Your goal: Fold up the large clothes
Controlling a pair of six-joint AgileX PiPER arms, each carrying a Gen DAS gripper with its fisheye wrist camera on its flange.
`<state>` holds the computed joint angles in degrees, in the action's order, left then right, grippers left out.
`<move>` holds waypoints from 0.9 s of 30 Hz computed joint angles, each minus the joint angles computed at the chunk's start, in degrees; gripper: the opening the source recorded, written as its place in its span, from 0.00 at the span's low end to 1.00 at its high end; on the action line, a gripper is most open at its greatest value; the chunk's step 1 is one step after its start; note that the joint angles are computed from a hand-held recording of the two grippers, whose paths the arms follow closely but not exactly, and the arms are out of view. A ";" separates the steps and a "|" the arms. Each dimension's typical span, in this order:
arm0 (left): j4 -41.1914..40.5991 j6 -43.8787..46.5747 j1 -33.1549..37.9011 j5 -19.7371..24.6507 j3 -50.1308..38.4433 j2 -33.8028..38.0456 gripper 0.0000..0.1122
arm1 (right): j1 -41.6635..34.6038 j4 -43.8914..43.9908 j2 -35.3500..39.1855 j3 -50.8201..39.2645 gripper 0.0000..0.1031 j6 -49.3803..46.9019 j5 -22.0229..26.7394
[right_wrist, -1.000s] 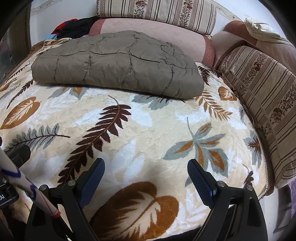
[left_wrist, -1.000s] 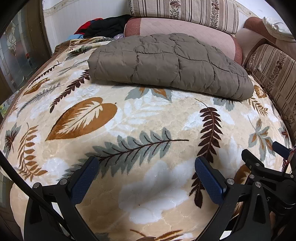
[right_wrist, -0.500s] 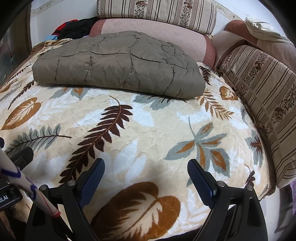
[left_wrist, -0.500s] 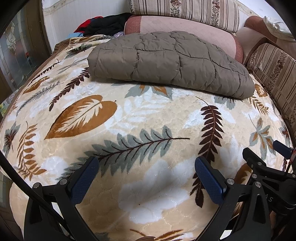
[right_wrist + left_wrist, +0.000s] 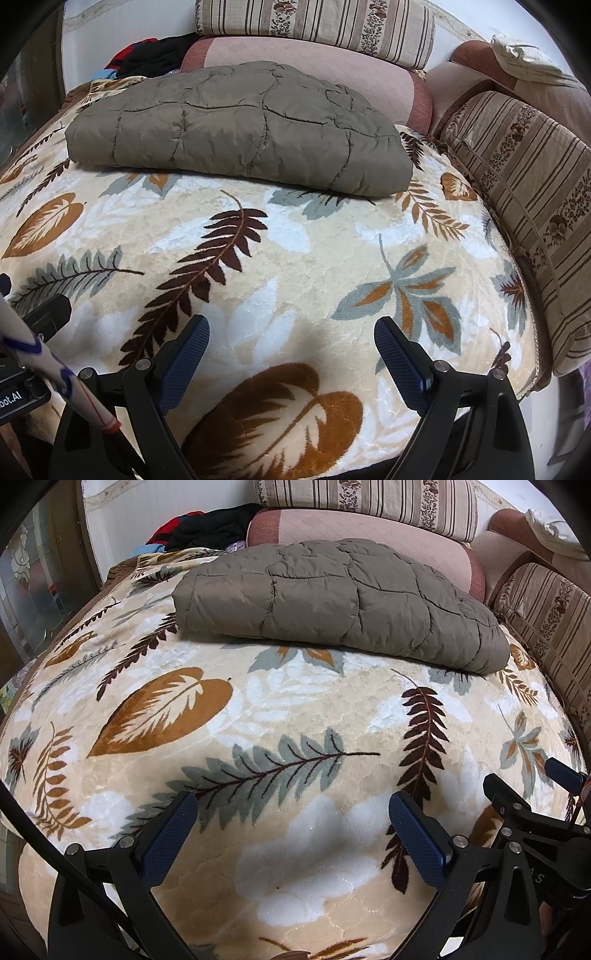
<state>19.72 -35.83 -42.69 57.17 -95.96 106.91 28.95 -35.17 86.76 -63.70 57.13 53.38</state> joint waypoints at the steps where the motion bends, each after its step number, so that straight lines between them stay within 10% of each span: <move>1: -0.12 0.04 0.02 -0.06 0.02 -0.02 0.92 | 0.16 -0.05 0.09 -0.09 0.91 0.15 0.11; 27: -0.66 -0.04 0.68 -0.35 0.54 0.17 0.92 | 0.57 0.17 0.50 0.32 0.91 0.97 -0.37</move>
